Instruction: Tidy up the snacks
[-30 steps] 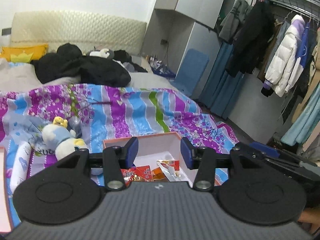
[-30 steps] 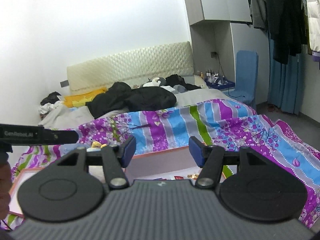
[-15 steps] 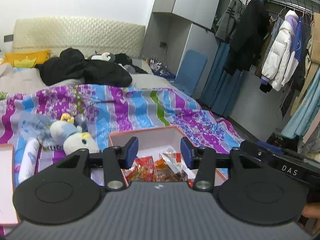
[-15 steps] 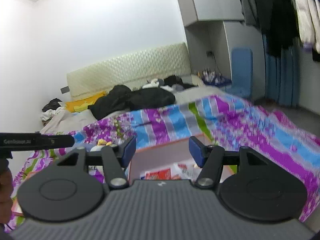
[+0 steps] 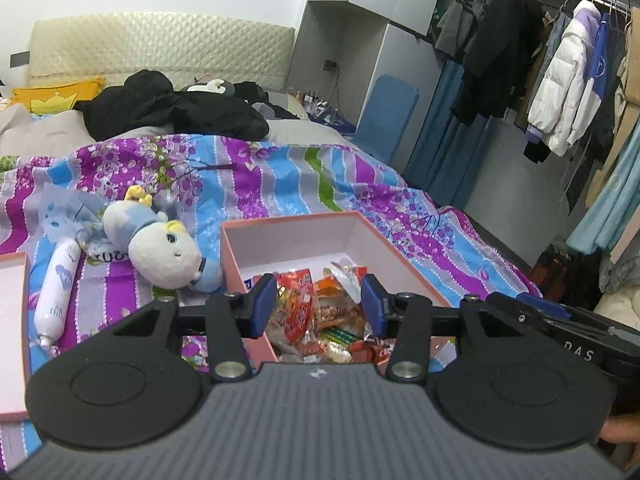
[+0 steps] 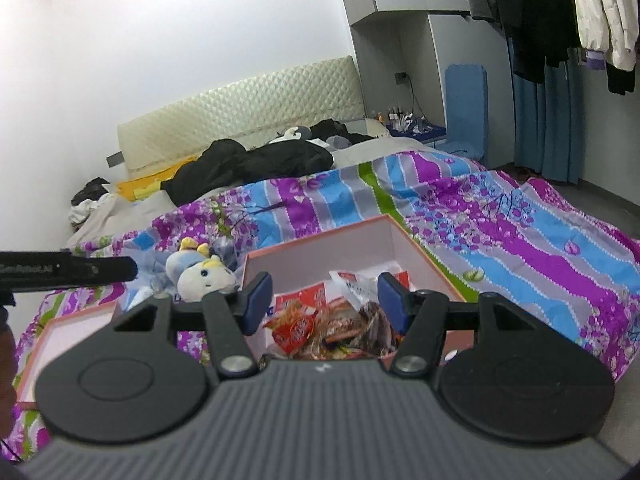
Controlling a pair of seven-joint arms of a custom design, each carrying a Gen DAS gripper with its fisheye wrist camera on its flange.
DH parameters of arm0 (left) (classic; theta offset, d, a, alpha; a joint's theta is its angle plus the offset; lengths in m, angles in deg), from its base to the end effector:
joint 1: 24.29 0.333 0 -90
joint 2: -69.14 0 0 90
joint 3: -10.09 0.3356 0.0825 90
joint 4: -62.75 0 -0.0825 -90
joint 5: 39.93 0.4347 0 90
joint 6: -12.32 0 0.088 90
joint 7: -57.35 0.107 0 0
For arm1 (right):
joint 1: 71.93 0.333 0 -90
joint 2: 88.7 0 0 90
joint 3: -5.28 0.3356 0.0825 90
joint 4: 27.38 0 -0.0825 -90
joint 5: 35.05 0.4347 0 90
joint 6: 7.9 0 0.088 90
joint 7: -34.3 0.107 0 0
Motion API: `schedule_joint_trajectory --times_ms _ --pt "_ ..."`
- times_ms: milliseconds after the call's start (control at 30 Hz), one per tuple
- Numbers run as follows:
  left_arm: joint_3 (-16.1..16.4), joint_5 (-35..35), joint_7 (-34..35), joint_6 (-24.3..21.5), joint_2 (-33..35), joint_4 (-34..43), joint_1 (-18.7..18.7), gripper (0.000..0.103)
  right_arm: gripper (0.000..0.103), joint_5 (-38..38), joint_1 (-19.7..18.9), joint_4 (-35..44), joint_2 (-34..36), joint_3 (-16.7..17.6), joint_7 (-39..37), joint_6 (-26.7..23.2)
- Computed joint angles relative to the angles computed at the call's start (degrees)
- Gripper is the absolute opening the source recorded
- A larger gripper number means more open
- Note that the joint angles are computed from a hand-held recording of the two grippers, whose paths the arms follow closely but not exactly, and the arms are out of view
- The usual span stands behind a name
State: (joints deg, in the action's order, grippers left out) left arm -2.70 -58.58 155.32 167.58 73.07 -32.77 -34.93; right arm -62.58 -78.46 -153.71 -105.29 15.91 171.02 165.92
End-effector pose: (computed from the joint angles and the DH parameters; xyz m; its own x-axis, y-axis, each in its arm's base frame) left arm 0.6350 -0.2567 0.6840 -0.4105 -0.8852 0.2190 -0.5760 0.0655 -0.8148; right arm 0.5491 0.0860 0.6284 -0.1233 -0.9657 -0.2285 -0.4087 0.2592 -0.8751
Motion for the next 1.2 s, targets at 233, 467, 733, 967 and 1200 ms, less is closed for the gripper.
schedule_joint_trajectory --times_ms 233,467,733,967,1200 --pt "0.2 0.3 0.0 0.7 -2.3 -4.4 -0.4 0.052 0.061 1.1 0.5 -2.8 -1.4 0.5 -0.2 0.0" --pt "0.7 2.2 -1.4 1.1 -4.0 -8.1 -0.8 0.052 0.061 0.8 0.3 -4.8 -2.5 1.1 0.3 -1.2" --pt "0.9 1.9 -1.3 0.5 -4.6 -9.6 -1.0 0.052 0.061 1.1 0.4 -5.0 -2.6 1.1 0.2 -1.1" --pt "1.0 1.7 -1.2 0.3 -4.8 -9.9 -1.2 0.052 0.061 1.6 0.4 -5.1 -2.5 0.9 0.0 -1.0" --pt "1.0 2.1 -1.7 0.1 -4.7 -9.8 -1.2 0.052 0.061 1.4 0.3 -5.1 -2.5 1.0 0.1 -1.0"
